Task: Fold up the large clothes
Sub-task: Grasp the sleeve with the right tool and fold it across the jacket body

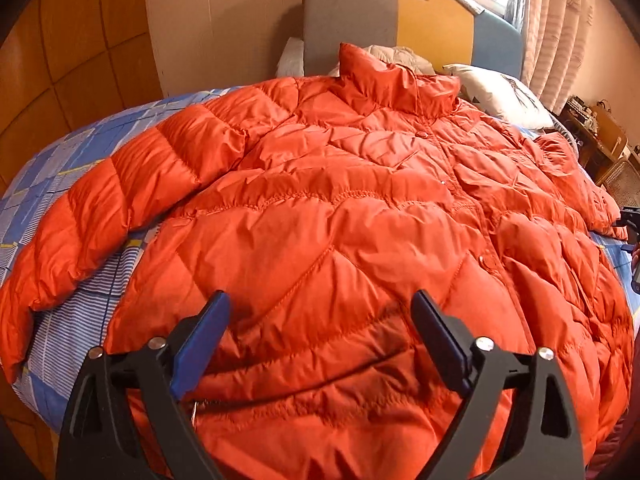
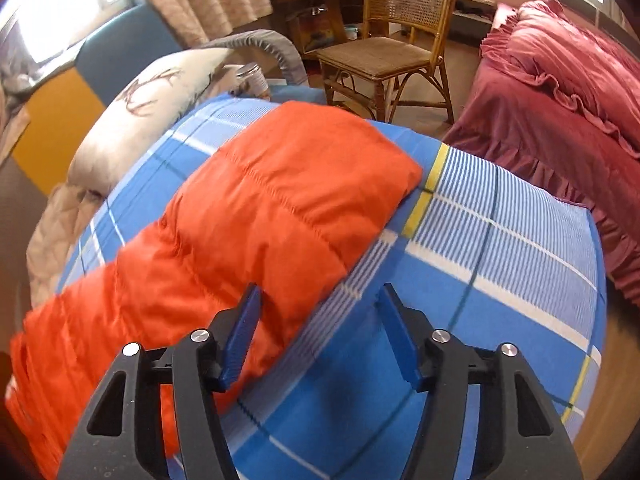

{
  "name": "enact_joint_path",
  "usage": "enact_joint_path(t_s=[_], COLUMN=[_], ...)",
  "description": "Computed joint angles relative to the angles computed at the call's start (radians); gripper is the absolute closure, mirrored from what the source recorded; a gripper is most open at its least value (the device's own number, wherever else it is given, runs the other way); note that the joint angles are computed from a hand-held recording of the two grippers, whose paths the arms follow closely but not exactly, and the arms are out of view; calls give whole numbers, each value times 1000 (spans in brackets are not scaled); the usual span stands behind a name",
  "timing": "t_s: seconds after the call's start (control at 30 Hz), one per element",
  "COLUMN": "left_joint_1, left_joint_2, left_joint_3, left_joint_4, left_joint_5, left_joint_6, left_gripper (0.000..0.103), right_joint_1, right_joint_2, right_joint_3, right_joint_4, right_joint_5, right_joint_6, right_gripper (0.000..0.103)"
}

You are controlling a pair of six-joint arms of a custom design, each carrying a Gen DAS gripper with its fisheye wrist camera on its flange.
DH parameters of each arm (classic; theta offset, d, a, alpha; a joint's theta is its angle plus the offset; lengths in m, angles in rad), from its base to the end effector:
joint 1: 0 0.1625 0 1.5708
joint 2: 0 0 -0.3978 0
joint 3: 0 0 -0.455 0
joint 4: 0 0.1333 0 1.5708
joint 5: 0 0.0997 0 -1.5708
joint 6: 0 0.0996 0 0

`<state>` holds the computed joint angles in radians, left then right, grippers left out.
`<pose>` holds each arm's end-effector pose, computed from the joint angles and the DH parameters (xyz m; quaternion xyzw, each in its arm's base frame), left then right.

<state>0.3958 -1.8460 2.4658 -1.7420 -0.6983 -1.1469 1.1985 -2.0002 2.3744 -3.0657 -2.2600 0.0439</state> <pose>-0.2185 -0.3184 0.1801 0.1064 0.8822 -0.2975 0.3490 -0.0696 -0.3706 0.4142 -0.3404 -0.7430 0.4467 0.3641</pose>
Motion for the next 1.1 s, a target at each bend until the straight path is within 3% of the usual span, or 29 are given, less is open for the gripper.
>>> enact_joint_path(t_s=[0.03, 0.13, 0.2, 0.37, 0.43, 0.5, 0.67, 0.83, 0.97, 1.03, 1.1], left_joint_1=[4, 19, 23, 27, 25, 29, 22, 17, 32, 44, 52], left_joint_2=[5, 12, 5, -15, -29, -51, -111, -162, -201, -210, -216], left_joint_3=[-2, -5, -2, 2, 3, 8, 22, 44, 56, 59, 59], left_joint_4=[2, -15, -25, -48, -45, -46, -16, -37, -80, -110, -118], left_joint_5=[6, 10, 3, -17, -20, -24, -10, -1, -18, -38, -47], left_joint_6=[2, 24, 35, 69, 77, 79, 71, 104, 127, 149, 155], left_gripper=[13, 16, 20, 36, 38, 38, 36, 29, 29, 31, 40], right_joint_1=[-4, -32, -33, 7, 33, 86, 255, 458, 570, 619, 646], right_joint_2=[7, -1, -6, -22, -23, -11, 36, 173, 302, 384, 436], right_joint_3=[-9, -23, -24, 4, 14, 24, 30, 4, -21, -35, -39], right_joint_4=[-4, 21, 18, -55, -90, -173, -278, -296, -266, -241, -214], right_joint_5=[2, 43, 43, -56, -106, -143, -154, -166, -158, -151, -134], right_joint_6=[-2, 8, -22, -106, -130, -201, -356, -461, -468, -453, -432], right_gripper=[59, 91, 99, 100, 101, 101, 101, 101, 101, 101, 101])
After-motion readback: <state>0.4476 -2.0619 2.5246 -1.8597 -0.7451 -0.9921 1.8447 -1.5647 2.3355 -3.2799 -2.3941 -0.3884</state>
